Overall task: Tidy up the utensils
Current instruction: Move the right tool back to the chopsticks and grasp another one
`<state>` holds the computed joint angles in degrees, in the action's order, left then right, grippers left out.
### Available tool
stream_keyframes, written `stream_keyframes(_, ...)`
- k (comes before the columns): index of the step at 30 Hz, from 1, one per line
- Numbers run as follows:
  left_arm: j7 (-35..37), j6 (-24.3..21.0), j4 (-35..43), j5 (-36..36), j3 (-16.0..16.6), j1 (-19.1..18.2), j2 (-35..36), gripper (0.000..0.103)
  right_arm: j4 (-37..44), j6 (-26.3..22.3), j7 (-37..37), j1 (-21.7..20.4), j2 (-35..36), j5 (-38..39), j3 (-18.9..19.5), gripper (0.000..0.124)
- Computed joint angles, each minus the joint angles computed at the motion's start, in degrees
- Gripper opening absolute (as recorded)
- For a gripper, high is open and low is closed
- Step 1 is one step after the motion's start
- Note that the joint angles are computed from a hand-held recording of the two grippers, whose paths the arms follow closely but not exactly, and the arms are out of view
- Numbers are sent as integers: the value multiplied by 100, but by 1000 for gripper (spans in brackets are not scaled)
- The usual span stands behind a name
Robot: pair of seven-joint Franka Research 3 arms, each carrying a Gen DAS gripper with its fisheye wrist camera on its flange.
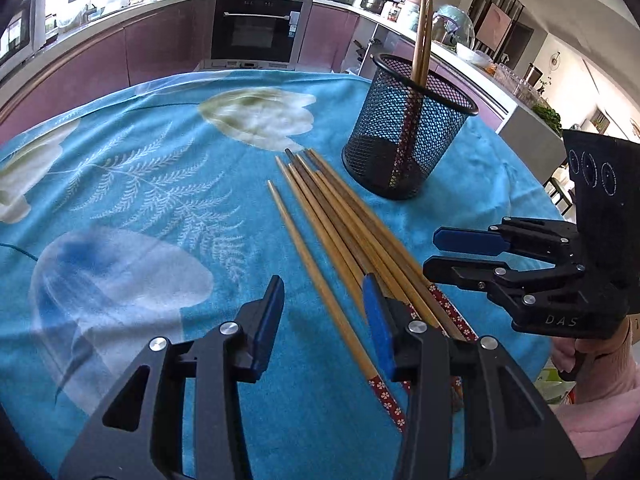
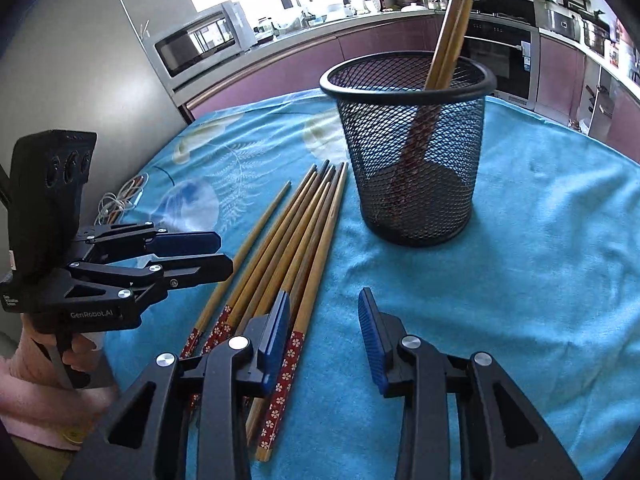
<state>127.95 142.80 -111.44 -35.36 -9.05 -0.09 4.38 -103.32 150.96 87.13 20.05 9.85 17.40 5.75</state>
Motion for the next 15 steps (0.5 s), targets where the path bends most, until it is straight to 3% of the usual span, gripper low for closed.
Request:
stream_keyframes(9, -239, 205, -81, 443, -6, -59, -2, 29, 51, -86, 482, 149, 26, -816, -122, 30)
stream_keyframes(15, -316, 274, -63, 662, -26, -72, 27, 29, 199, -227, 619, 202, 102, -1144, -137, 29)
